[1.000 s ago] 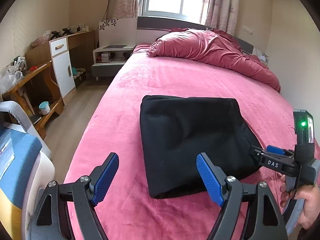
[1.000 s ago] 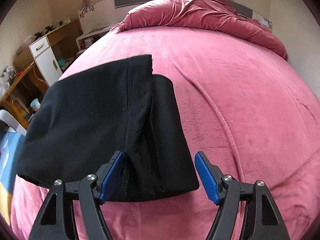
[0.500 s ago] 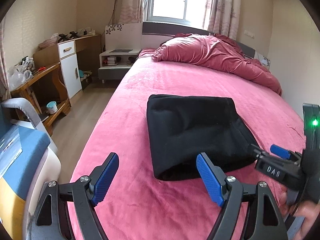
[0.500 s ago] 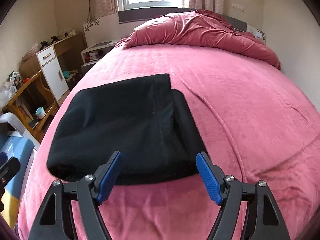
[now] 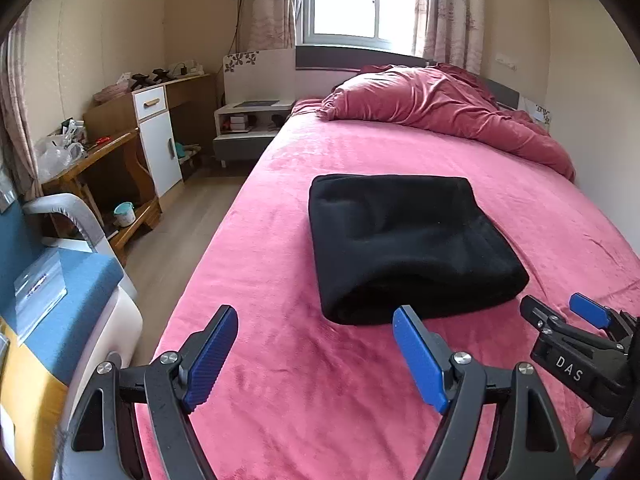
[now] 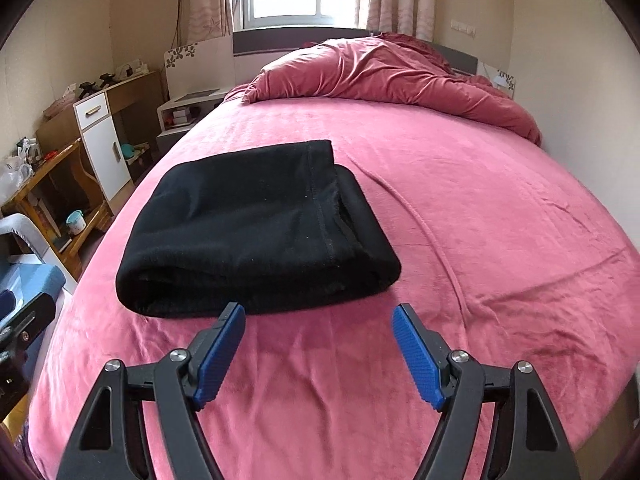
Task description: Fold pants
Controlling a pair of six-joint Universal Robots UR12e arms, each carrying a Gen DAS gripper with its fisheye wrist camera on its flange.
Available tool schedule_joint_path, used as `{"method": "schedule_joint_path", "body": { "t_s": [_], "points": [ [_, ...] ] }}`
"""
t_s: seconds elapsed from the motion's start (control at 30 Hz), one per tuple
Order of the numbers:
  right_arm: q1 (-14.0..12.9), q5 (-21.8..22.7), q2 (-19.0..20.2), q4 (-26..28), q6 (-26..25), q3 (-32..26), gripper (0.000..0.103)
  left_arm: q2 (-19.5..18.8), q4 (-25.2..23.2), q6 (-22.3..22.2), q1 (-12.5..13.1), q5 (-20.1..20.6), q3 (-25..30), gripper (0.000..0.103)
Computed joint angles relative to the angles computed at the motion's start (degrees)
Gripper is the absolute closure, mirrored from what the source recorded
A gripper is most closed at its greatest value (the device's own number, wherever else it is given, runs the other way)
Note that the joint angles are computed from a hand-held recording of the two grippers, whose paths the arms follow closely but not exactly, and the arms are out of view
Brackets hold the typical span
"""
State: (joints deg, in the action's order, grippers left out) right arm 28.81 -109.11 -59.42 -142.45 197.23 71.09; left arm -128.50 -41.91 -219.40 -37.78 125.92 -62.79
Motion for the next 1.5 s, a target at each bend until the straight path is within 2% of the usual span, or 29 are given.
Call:
{"method": "schedule_joint_path", "body": {
  "t_s": [0.17,1.5],
  "points": [
    [0.15,-0.49,-0.52,-0.66,0.25,0.74,0.026,0.23,2.03,0.94,-0.27,0.06,-0.58,0.021],
    [1.09,-0.95,-0.86,-1.20,-1.09,1.46,0.025,0.87,-0.10,-1.67,-0.52,0.10,-1.53,0.021]
  ]
}}
